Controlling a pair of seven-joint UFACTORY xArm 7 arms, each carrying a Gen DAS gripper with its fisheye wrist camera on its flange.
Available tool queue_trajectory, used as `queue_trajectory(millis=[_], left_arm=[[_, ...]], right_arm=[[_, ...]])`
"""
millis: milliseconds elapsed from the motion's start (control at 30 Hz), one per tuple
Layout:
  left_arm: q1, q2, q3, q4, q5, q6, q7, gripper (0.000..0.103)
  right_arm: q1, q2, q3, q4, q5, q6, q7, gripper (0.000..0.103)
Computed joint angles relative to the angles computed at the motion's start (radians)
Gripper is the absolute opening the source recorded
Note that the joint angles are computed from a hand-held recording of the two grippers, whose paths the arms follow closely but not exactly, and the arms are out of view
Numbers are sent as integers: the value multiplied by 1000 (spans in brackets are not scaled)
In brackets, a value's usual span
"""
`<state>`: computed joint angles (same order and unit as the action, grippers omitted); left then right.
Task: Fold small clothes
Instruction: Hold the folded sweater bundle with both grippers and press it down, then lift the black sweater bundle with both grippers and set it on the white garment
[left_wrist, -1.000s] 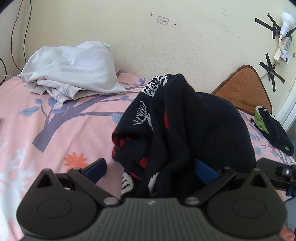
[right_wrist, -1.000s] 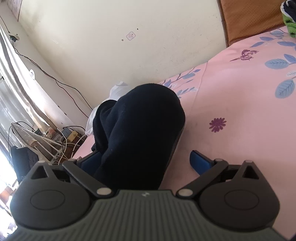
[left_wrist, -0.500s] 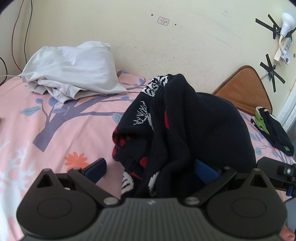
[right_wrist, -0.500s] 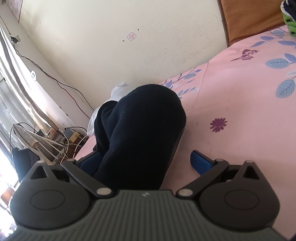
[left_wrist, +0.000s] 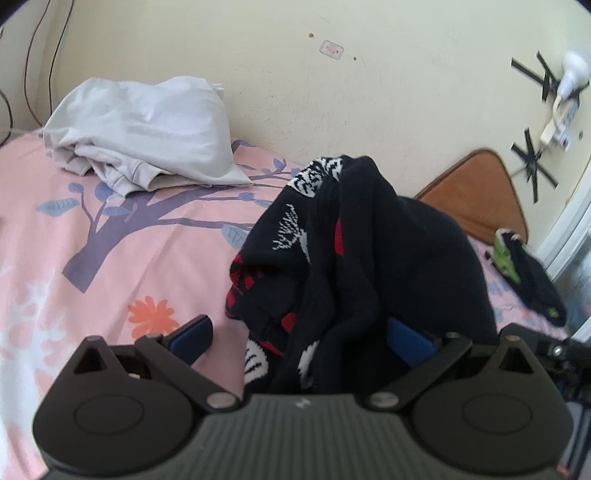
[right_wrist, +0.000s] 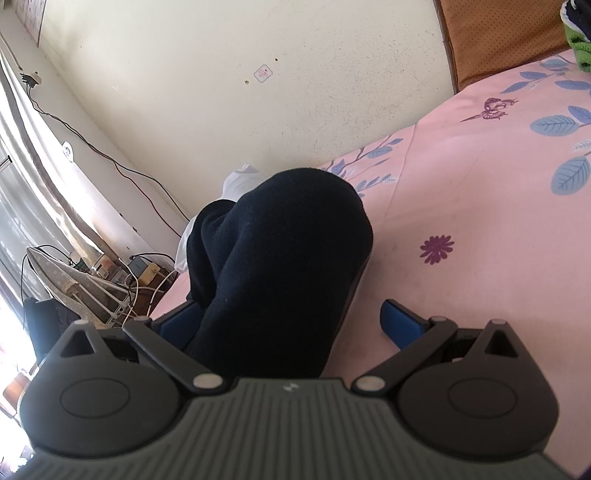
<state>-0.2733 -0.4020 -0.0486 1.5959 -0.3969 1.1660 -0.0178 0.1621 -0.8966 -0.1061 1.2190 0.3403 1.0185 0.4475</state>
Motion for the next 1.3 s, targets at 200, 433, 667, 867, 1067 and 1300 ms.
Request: queue_trajectory(millis=[200,433,667,867,1067,1300], left_arm=[[-4,-22,34,-38,-72,-37,-19,103],[-18,-29,21,-40,-52,-52,34,103],[-18,14,16,15,-34,26,42,103],[-13,22,13,29,-42,41,49,88],[-6,47,62,78,-143,76,-9,54],[45,164,107,330,-184,-14,-26,48]], right_arm=[[1,1,-1,1,-2,1,0,103],[2,0,0,2,-2,2,0,103],[-12,41,15,44,-29,41,8,103],[35,109,-5,70,29,34,-4,85],[45,230,15,240,20,93,-21,60],[128,553,10,676,97,61,-205,58]])
